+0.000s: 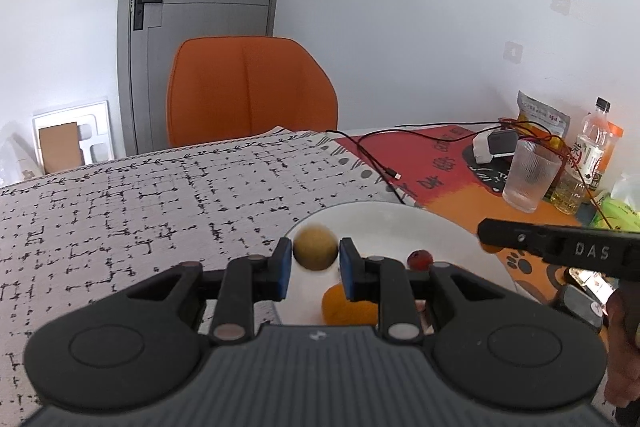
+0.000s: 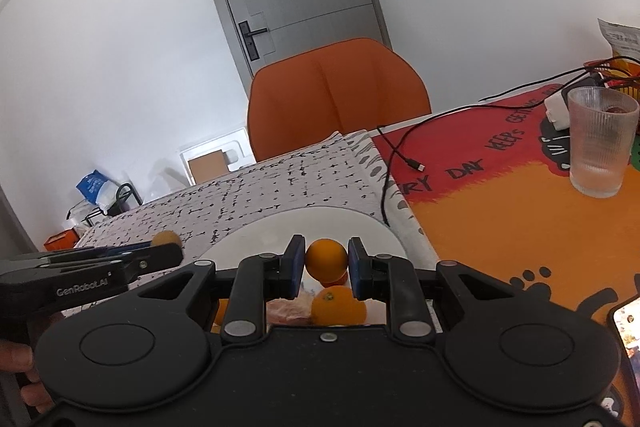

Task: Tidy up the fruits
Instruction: 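Carry the small orange with right and the yellow fruit with left onto the plate, then open both grippers and withdraw them from the plate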

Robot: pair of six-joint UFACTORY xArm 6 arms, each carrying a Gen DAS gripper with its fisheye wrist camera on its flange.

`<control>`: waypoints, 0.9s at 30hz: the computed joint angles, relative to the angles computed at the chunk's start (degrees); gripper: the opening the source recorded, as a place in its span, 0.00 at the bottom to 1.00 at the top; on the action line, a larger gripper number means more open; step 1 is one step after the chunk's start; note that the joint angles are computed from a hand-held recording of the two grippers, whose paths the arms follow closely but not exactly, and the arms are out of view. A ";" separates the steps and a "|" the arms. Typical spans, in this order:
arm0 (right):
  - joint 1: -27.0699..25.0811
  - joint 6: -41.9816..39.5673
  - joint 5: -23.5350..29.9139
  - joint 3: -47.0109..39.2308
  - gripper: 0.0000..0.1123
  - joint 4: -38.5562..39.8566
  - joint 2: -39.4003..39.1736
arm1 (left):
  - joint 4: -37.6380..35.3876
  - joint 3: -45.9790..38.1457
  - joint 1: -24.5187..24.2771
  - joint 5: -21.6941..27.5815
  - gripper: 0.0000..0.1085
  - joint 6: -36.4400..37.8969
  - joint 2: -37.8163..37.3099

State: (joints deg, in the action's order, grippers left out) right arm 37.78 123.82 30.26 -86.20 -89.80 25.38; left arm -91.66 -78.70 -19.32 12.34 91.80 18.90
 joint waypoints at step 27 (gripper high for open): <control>1.49 -9.37 -0.62 -10.03 0.31 6.08 7.15 | 4.01 4.73 5.50 0.87 0.29 -7.34 -3.34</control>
State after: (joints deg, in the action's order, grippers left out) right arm 39.26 114.46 29.63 -96.23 -83.72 32.53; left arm -87.65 -73.96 -13.81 13.21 84.46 15.56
